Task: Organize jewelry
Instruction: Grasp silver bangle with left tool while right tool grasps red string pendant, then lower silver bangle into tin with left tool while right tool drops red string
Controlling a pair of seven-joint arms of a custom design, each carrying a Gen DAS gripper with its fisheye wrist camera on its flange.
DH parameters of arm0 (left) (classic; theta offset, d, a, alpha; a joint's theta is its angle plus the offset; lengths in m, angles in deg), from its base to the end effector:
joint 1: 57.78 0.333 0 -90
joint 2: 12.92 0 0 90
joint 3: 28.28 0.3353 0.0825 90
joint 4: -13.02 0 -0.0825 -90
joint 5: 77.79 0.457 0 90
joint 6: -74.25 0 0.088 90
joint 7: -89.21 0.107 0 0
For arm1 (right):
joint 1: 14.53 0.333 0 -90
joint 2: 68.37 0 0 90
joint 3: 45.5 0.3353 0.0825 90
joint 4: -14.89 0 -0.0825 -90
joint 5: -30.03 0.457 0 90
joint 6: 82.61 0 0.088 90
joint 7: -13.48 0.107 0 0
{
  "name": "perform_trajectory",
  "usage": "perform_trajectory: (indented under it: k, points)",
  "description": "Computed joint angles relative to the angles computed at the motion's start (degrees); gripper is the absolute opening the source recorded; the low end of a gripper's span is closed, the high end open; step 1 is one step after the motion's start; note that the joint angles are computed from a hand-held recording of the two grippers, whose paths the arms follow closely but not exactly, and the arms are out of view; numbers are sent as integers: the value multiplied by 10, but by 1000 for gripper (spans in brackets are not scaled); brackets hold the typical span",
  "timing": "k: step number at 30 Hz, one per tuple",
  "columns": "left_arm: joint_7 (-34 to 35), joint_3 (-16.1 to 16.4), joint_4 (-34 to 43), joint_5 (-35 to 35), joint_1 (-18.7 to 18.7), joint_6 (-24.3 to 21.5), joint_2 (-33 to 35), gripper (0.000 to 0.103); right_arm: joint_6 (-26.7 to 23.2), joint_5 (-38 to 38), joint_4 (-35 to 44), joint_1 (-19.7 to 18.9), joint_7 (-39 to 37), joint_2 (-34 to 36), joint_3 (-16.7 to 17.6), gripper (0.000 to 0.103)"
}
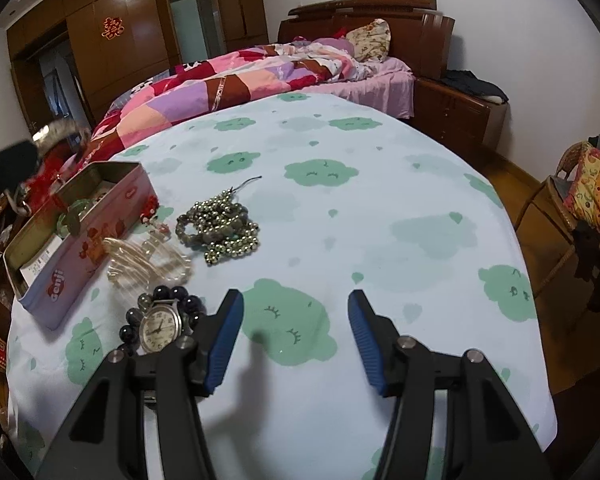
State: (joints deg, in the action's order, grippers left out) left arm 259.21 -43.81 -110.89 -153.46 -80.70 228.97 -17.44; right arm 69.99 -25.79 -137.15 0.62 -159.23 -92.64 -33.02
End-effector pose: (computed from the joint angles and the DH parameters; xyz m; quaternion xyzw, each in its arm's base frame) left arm 0.5015 -0.3591 0.4616 -0.2476 0.8438 -0.4731 0.0541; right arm 0.4048 0.2340 0.3813 -0.5058 0.7760 -0.2722 0.2604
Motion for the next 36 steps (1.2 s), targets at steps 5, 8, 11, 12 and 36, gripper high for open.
perform_trajectory:
  k: [5, 8, 11, 12, 36]
  points:
    - [9, 3, 0, -13, 2, 13, -3, 5, 16, -8, 5, 1, -3, 4, -2, 57]
    - [8, 2, 1, -13, 3, 37, 1, 5, 45, -14, 19, -1, -17, 18, -5, 57]
    - [3, 4, -2, -17, 6, 46, 2, 5, 85, -4, 49, 7, -66, 52, -19, 57]
    - [-1, 5, -2, -17, 7, 47, 3, 5, 105, 16, 60, 15, -98, 69, -30, 57]
    - [-25, 17, 4, -30, 41, 82, 21, 5, 112, 204, 186, 84, -383, 221, -42, 8]
